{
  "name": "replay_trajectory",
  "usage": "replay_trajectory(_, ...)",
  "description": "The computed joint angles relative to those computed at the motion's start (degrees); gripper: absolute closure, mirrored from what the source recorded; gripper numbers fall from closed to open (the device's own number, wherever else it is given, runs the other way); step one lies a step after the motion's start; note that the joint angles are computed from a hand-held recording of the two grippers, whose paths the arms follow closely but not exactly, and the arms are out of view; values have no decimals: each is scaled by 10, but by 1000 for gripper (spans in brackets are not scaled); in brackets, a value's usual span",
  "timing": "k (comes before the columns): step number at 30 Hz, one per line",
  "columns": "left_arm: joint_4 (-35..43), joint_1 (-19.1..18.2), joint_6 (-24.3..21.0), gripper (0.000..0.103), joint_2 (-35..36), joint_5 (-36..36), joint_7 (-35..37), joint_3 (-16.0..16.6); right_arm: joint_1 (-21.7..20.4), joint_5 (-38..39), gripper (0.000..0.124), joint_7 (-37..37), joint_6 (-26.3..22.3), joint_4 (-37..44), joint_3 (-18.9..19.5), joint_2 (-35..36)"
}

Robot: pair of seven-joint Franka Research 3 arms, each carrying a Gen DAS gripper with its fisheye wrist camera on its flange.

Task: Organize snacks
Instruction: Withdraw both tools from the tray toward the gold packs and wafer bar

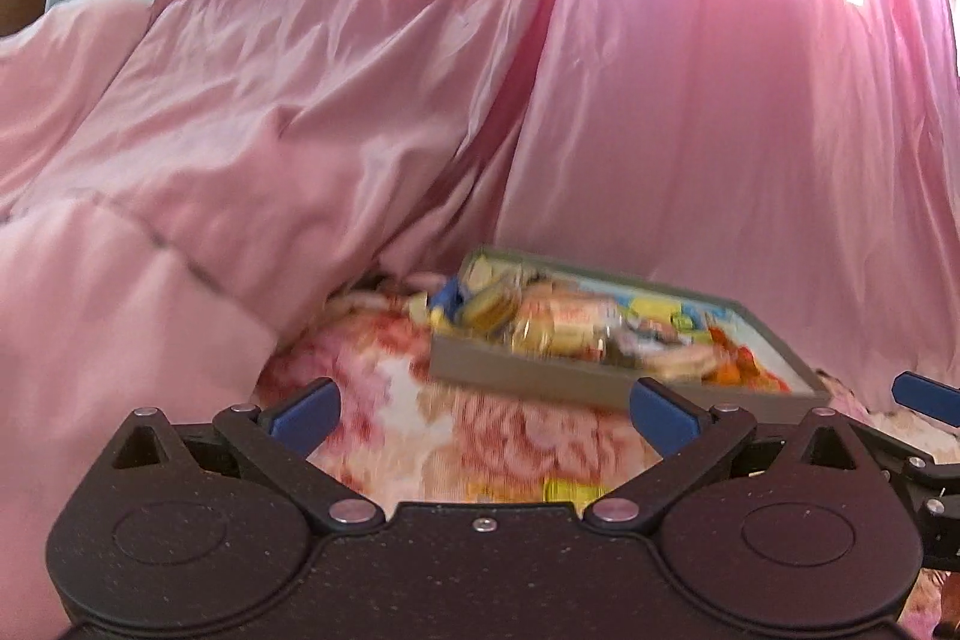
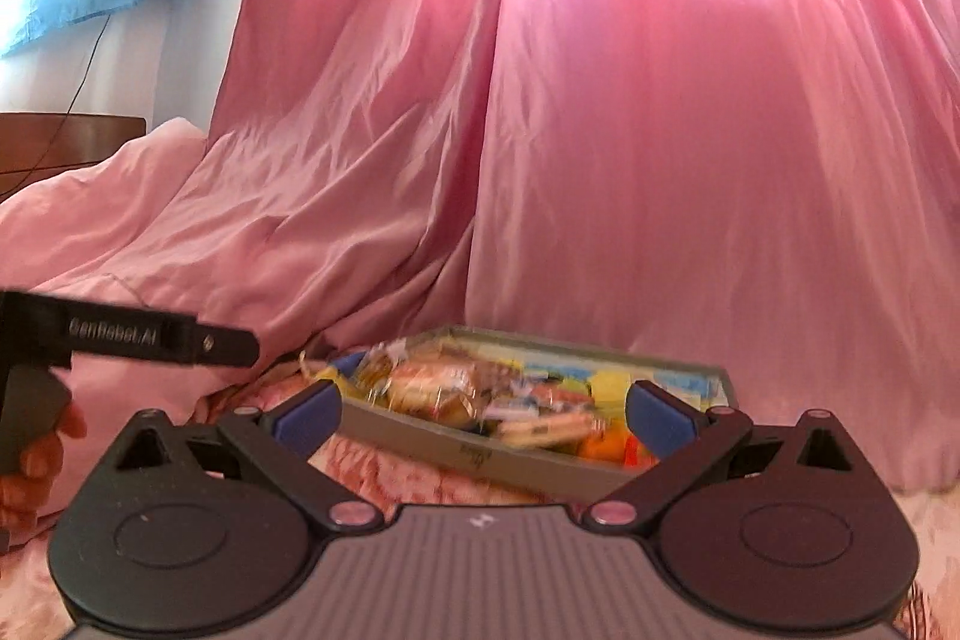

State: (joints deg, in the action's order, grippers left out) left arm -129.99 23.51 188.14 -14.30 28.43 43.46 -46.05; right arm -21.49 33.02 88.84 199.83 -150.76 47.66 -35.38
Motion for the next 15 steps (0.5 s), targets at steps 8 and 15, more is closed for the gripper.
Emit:
replay_trajectory(8, -70, -157, -50, 1, -30, 14, 43, 133, 38, -19, 21, 44, -87, -49, -9, -66)
replay_trajectory(15, -104, -267, -84, 1, -24, 22, 60, 234, 90, -68, 21, 78, -178, -74, -33, -84)
